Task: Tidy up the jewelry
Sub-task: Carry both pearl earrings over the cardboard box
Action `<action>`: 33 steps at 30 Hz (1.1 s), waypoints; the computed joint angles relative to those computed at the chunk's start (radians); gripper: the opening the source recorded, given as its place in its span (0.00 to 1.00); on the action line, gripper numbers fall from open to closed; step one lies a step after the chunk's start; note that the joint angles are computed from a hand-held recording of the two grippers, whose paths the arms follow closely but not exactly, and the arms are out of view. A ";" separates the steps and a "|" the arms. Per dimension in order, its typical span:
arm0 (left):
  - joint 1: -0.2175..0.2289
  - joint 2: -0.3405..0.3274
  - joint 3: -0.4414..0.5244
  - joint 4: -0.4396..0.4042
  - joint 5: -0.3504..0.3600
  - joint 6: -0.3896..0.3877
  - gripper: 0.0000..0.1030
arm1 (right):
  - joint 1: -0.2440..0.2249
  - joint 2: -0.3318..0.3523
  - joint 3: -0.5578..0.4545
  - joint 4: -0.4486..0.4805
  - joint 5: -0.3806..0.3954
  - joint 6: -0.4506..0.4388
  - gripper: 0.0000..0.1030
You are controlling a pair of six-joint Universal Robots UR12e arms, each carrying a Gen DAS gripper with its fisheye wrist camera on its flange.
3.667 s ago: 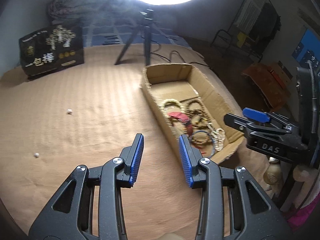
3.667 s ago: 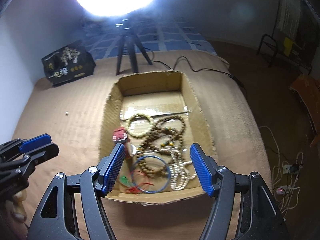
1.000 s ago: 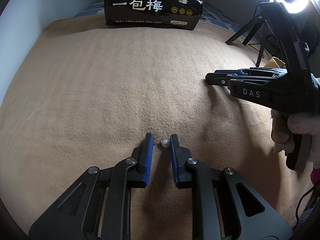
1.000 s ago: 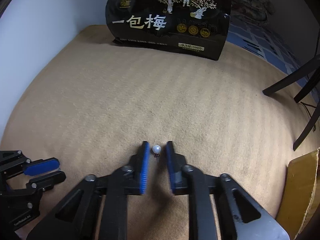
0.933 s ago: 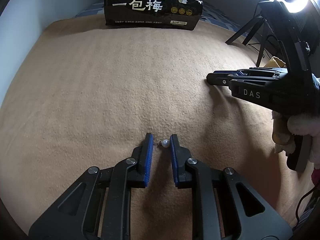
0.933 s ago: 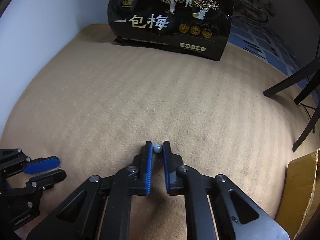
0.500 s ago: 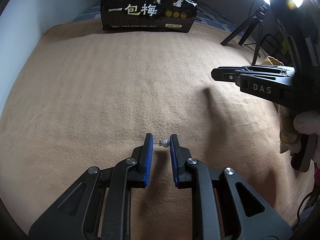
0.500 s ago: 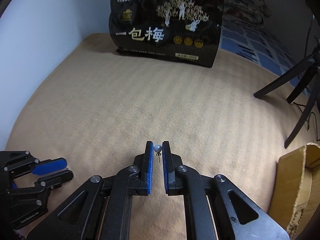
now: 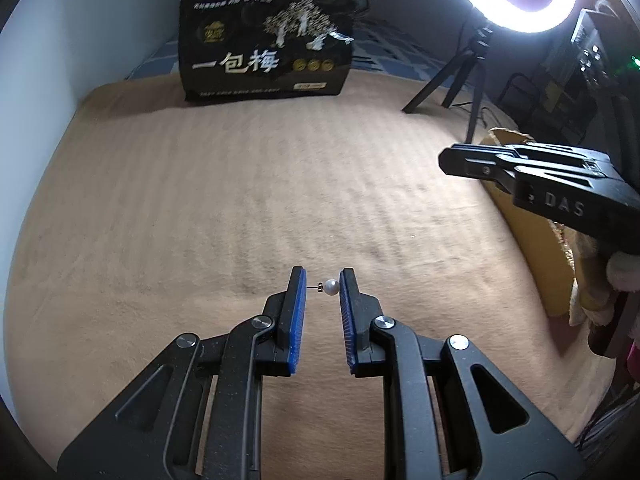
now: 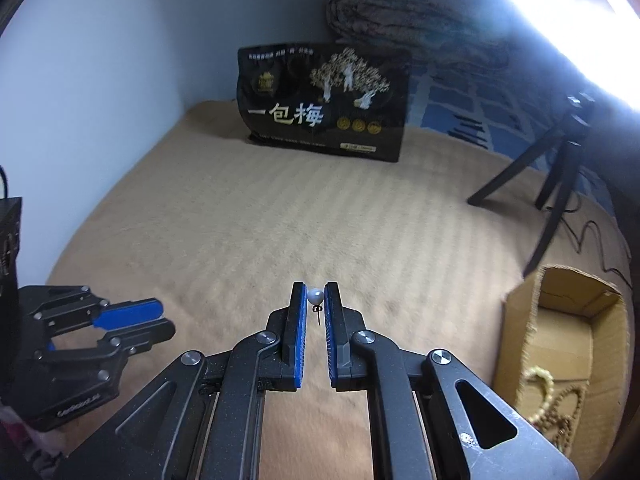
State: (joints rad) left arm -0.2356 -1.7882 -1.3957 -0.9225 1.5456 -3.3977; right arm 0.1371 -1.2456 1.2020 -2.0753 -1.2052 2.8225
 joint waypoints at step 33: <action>-0.154 -0.234 0.364 -0.025 -0.055 0.054 0.15 | -0.221 -0.098 0.096 -0.094 -0.029 0.152 0.07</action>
State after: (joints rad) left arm -0.3899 -2.0223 -1.0313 -0.9472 1.4909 -3.3437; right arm -0.0842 -1.3435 1.2984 -2.1692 -1.2340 2.9744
